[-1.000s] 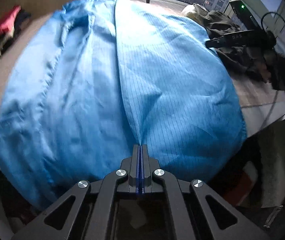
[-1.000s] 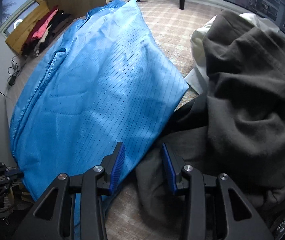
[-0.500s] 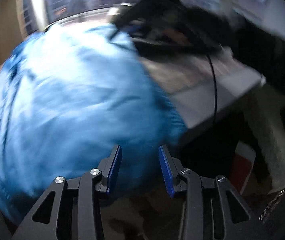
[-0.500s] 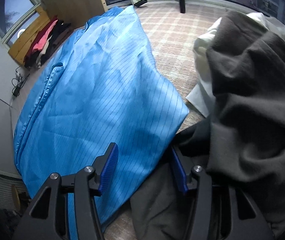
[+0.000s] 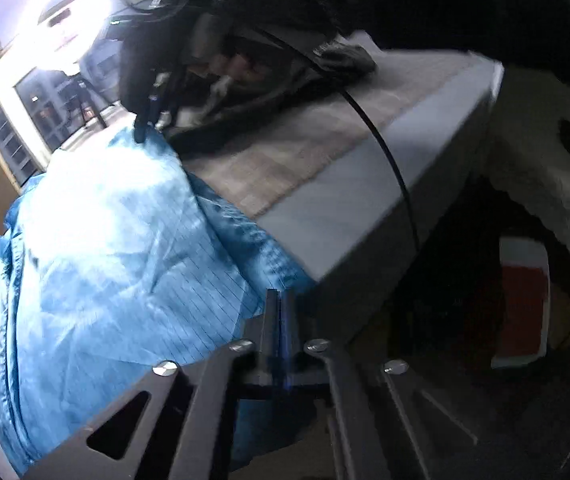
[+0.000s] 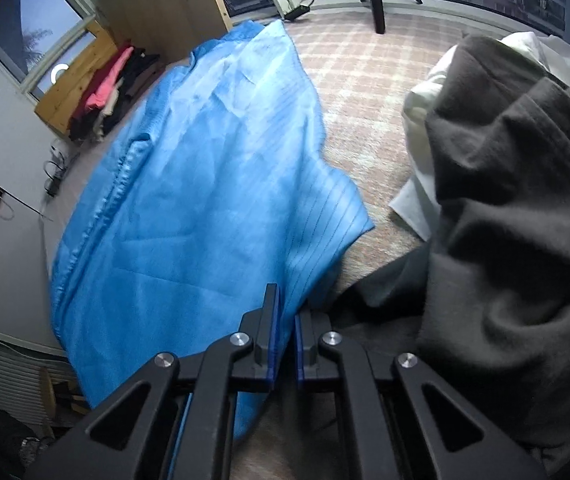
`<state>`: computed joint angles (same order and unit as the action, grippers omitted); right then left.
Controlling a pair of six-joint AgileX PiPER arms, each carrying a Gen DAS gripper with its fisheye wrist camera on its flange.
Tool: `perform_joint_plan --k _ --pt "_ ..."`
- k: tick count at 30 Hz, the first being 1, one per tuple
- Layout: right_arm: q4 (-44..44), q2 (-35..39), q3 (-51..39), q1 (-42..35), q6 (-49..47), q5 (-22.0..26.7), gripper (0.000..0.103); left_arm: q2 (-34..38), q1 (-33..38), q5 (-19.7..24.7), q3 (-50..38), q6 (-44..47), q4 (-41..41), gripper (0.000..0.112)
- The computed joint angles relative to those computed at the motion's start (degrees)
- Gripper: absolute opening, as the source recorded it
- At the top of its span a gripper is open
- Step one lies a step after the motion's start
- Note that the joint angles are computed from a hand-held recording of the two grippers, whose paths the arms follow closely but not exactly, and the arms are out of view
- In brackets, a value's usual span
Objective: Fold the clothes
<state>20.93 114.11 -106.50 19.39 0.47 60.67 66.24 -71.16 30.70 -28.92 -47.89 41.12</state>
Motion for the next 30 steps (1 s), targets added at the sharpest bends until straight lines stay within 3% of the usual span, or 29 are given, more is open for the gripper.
perform_joint_plan --k 4,7,10,13,14,15,16,18,20,22,24,26,30 --pt "2.46 -0.5 0.16 -0.94 -0.52 -0.77 0.004 -1.67 11.22 -4.26 -0.67 19.39 -18.65 0.0" --pt "2.12 0.47 -2.6 -0.73 1.24 -0.46 0.004 -5.46 19.79 -4.6 -0.08 36.56 -35.84 0.0" --pt "5.59 1.88 -6.69 -1.59 0.73 2.81 0.004 -10.35 29.95 -1.09 0.02 53.75 -51.63 0.0" --pt "2.96 2.09 -9.0 -1.04 2.29 2.51 0.004 -14.16 43.97 4.93 0.13 70.04 -65.05 0.0" --pt "3.59 2.76 -10.45 -1.25 1.59 3.64 0.004 -14.8 48.55 6.42 0.32 73.95 -67.53 0.0" --pt "1.93 3.7 -12.7 -0.88 3.19 5.24 0.013 -15.2 53.19 7.98 0.4 77.85 -69.91 0.0" --pt "0.92 3.66 -12.94 -0.67 4.25 5.29 0.032 -14.91 57.15 9.59 0.4 82.24 -72.43 0.0" --pt "1.49 0.81 -8.32 -1.32 5.03 2.0 0.043 -14.04 63.81 12.63 0.24 88.61 -76.8 0.0" --pt "2.19 -2.08 -3.6 -1.98 5.68 -1.59 0.043 -13.47 68.28 13.98 0.46 93.03 -79.24 0.0" --pt "6.11 -7.33 6.17 -3.86 3.59 -8.87 0.043 -13.8 70.89 14.2 0.95 95.47 -79.69 0.0" --pt "6.06 -9.08 10.77 -4.77 4.63 -11.43 0.043 -12.79 74.64 16.11 0.71 99.87 -82.28 0.0" --pt "4.16 -5.31 7.71 -4.37 6.85 -8.26 0.043 -13.12 77.83 18.11 0.76 103.3 -83.49 0.0" --pt "8.7 4.0 -1.5 -3.5 6.85 -3.85 0.043 -13.05 86.66 24.41 0.29 111.02 -85.73 0.0"
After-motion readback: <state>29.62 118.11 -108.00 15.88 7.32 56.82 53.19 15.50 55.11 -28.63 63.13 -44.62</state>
